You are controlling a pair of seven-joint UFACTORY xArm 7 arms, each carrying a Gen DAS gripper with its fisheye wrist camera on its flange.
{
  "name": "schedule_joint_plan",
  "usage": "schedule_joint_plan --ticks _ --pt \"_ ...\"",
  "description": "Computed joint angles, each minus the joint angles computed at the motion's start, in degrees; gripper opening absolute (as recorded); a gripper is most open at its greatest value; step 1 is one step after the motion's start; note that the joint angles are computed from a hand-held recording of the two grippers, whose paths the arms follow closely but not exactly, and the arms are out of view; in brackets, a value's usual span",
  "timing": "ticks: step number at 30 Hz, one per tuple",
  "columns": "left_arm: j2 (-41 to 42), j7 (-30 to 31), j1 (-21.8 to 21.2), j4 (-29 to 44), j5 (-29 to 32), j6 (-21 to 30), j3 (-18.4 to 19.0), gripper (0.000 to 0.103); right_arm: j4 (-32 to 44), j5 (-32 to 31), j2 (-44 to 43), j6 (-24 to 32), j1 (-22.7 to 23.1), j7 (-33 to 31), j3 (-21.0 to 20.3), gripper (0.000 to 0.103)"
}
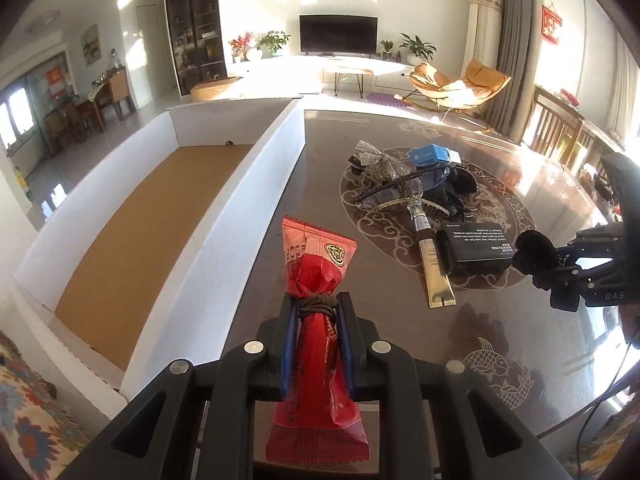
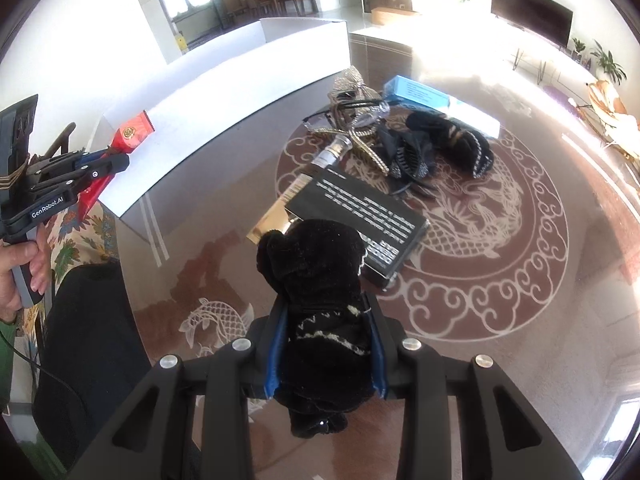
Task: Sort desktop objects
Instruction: 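Carry the red packet and plush toy into the cardboard bin and release both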
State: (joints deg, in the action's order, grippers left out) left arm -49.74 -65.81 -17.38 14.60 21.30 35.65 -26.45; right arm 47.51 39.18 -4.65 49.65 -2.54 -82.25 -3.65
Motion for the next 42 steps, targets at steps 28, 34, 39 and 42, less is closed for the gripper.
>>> schedule_joint_plan --ticks 28,34,39,42 --pt "4.8 32.34 35.12 -3.36 -1.0 -5.6 23.46 0.074 24.59 -17.4 22.63 -17.92 30.51 38.13 17.87 0.083" --pt "8.86 31.15 37.5 -3.01 3.45 -6.18 16.97 0.079 20.89 -26.56 23.0 -23.68 28.84 39.28 19.01 0.084" --pt "10.08 26.44 38.45 -2.08 10.72 -2.94 11.78 0.079 17.1 -27.45 20.9 -27.27 27.25 37.69 20.5 0.084" --pt "7.23 27.29 34.52 -3.57 8.8 -1.69 15.51 0.079 15.46 -27.83 19.64 -27.34 27.03 37.79 20.55 0.084"
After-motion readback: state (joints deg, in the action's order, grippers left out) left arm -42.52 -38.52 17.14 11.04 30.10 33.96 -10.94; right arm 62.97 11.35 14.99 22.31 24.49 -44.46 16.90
